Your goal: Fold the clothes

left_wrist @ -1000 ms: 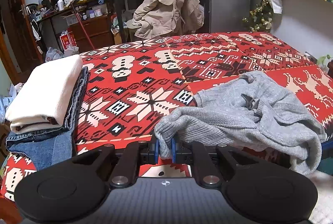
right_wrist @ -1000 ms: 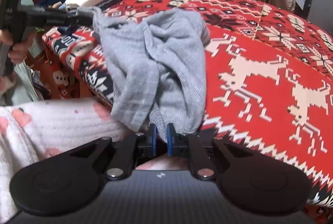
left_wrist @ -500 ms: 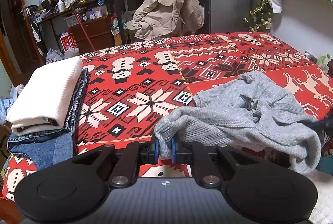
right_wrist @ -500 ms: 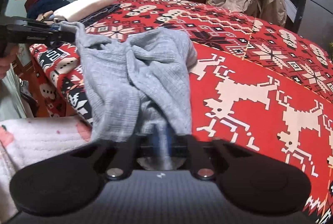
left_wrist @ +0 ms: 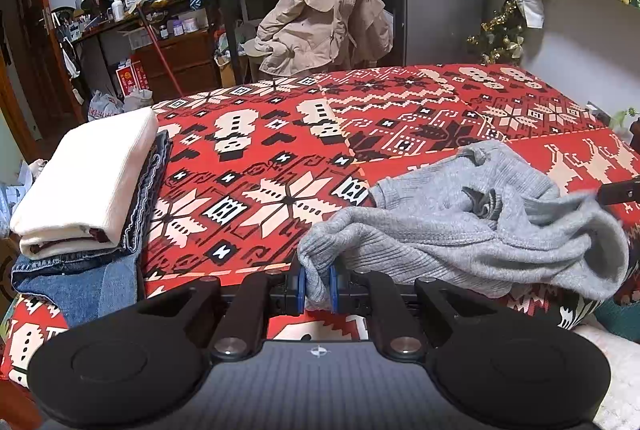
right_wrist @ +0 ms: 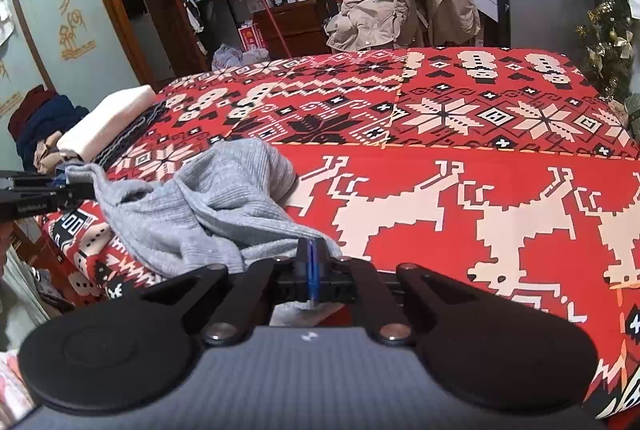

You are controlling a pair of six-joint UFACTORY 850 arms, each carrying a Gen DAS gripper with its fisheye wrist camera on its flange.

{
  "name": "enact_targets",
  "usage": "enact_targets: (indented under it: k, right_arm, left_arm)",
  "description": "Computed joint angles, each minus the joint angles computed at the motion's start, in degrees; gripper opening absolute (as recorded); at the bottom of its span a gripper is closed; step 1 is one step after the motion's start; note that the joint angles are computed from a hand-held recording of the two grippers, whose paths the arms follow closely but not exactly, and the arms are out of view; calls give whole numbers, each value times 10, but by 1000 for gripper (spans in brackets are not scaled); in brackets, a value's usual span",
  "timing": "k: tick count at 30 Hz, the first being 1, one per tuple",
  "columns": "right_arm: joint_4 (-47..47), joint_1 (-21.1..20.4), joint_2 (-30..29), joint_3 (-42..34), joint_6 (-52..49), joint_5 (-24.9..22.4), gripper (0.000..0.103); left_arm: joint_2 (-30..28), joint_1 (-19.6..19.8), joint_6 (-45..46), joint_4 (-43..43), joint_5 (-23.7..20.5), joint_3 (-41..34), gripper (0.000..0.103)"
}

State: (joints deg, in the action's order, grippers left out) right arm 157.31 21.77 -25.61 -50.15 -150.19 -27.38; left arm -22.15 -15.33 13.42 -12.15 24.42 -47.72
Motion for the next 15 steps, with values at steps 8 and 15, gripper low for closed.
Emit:
enact_targets:
  k: [8,15]
  right_arm:
    - [-143,3,33,14,-5,8,15]
    - [-199,41,6,-28,-119,95,27]
  left_arm:
    - [-1,0,9,-4,-5,-3,11]
    - [2,-2,23,-13,-6,-4,11]
